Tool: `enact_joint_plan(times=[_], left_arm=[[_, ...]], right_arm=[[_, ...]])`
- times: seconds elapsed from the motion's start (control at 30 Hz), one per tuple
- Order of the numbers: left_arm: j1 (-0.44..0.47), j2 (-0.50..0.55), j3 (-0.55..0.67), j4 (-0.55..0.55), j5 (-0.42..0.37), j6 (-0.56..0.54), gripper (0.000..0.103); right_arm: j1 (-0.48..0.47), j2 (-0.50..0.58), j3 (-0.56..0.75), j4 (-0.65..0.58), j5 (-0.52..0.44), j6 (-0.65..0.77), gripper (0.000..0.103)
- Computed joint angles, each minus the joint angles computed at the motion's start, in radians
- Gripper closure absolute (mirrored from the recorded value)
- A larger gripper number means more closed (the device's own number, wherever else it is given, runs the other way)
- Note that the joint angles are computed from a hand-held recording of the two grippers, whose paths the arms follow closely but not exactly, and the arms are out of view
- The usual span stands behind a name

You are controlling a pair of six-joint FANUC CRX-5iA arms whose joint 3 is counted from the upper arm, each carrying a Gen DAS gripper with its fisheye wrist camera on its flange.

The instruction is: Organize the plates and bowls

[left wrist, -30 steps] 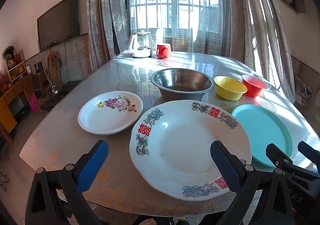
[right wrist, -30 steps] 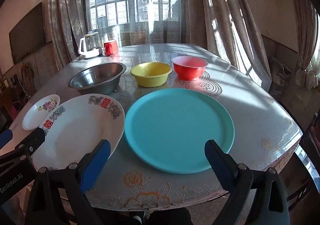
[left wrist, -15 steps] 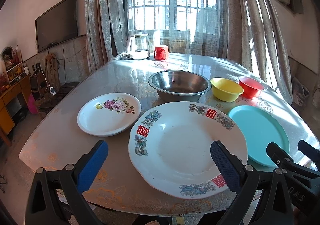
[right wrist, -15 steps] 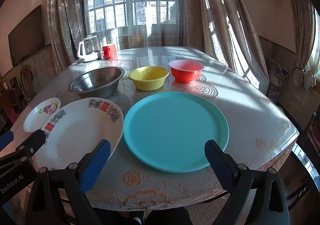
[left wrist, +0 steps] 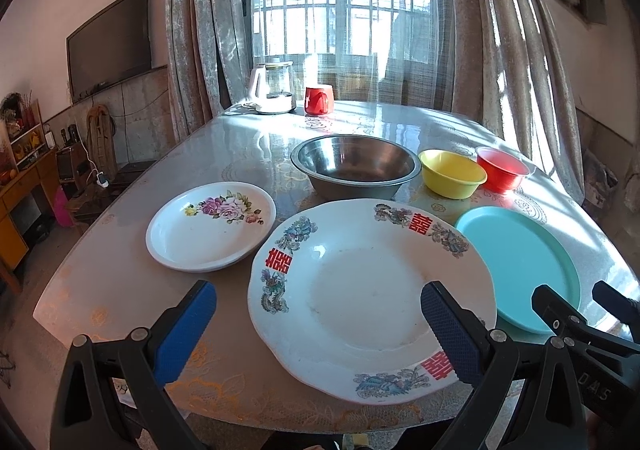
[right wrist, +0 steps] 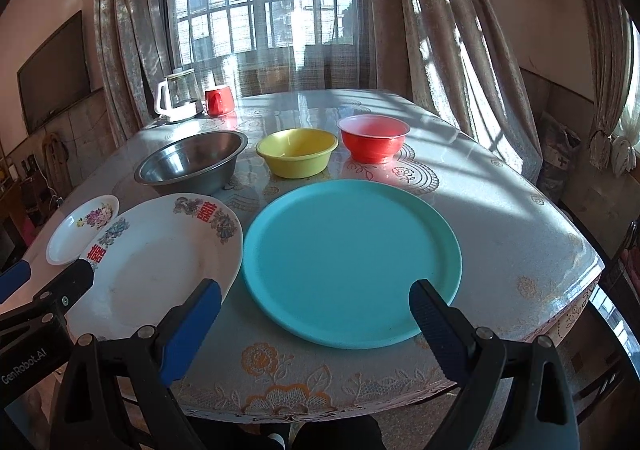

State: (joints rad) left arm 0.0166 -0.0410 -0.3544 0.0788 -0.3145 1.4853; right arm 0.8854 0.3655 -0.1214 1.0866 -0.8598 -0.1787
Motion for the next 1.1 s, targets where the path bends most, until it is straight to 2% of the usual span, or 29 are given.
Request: enact_joint_plan(times=[0.63,1.1], left_arm=[[-0.008,0.002,-0.006,0.033,0.001,-0.052,0.0],[-0.014,-0.009,-0.034,0.117,0.019,-0.149,0.0]], right_arm=[[-0.01,-0.01,-0.021,-0.006,0.022,-0.017,0.006],[-0.012,-0.027,-0.041,0.0,0.019,-0.042,0.006]])
